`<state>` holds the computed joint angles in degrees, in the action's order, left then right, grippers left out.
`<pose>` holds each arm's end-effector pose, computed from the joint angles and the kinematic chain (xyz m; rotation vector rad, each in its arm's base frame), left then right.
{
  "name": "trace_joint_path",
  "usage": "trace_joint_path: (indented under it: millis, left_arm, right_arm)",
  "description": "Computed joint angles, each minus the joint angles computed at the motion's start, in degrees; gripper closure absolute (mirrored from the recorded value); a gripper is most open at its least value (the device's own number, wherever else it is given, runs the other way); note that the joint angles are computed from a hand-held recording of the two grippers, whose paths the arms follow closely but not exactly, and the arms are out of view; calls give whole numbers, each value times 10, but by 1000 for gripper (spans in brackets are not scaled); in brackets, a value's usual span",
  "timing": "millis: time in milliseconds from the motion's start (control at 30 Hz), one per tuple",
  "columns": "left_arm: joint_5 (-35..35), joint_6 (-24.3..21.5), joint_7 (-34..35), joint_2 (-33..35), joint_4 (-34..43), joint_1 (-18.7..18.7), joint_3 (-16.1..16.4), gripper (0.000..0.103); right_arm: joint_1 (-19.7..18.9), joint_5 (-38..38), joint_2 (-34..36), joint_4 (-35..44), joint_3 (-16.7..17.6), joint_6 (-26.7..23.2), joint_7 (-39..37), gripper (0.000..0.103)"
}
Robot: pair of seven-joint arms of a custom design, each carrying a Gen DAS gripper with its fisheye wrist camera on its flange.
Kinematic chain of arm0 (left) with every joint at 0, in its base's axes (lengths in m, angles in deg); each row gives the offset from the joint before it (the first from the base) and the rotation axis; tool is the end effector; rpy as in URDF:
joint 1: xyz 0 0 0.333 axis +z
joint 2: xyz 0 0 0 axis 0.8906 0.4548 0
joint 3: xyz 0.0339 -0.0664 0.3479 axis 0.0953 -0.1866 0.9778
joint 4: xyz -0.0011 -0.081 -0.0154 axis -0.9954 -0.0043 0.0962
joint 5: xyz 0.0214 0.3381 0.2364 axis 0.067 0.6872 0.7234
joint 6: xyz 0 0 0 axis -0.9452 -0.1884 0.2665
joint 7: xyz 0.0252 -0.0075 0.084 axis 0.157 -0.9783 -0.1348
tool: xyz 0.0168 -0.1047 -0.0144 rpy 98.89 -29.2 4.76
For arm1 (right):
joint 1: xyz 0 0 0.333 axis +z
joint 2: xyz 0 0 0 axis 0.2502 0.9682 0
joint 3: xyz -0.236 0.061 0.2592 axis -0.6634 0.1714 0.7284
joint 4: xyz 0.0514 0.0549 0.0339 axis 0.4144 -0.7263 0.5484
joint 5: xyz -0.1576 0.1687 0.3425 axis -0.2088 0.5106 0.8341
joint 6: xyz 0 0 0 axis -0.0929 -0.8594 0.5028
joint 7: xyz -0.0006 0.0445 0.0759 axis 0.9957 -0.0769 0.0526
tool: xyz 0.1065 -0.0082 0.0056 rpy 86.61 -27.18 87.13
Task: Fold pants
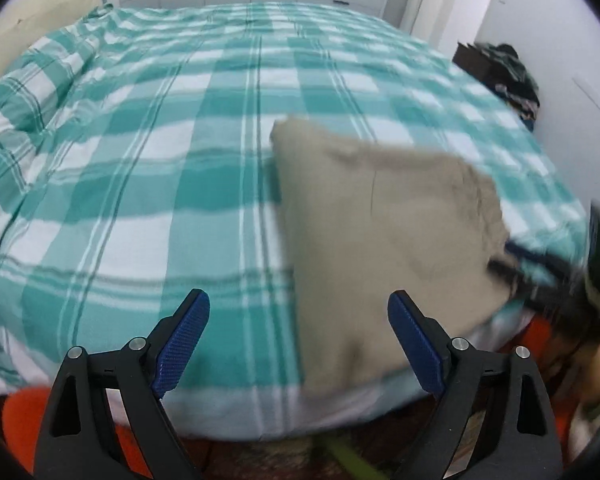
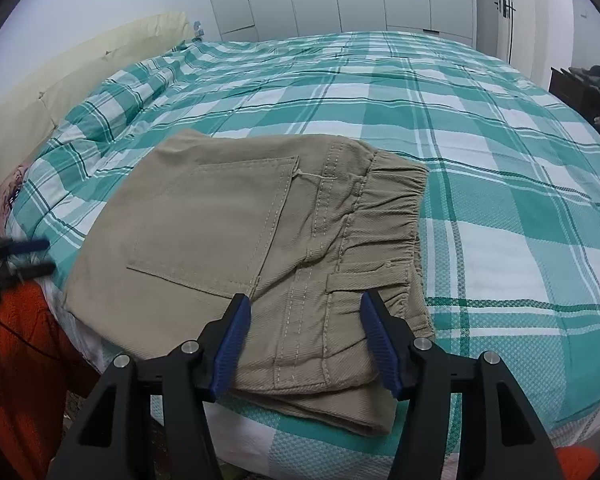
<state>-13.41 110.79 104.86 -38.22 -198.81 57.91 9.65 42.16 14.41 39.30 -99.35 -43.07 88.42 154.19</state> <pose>0.4092 -0.1841 0.5157 -2.0362 1.8368 -0.6661 0.4301 0.3564 0.4702 -2.0633 1.4242 -0.3613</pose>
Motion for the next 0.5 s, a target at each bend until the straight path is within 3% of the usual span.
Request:
trace_joint_path:
  millis: [100, 167, 200, 333, 500]
  left_arm:
    - [80, -24, -33, 55, 48, 44, -42, 7]
    - [156, -92, -64, 107, 83, 61, -69, 6]
    - [155, -110, -53, 128, 91, 51, -62, 6]
    - [108, -92, -9, 127, 101, 12, -9, 6]
    - [172, -111, -49, 198, 210, 9, 16, 7]
  right_arm:
    - [-1, -12, 2, 4, 3, -5, 7, 41]
    - [-2, -25, 3, 6, 4, -10, 14, 40]
    - [-2, -31, 3, 7, 5, -13, 17, 40]
    - [0, -37, 0, 5, 6, -16, 19, 40]
    - [2, -30, -1, 2, 2, -11, 14, 39]
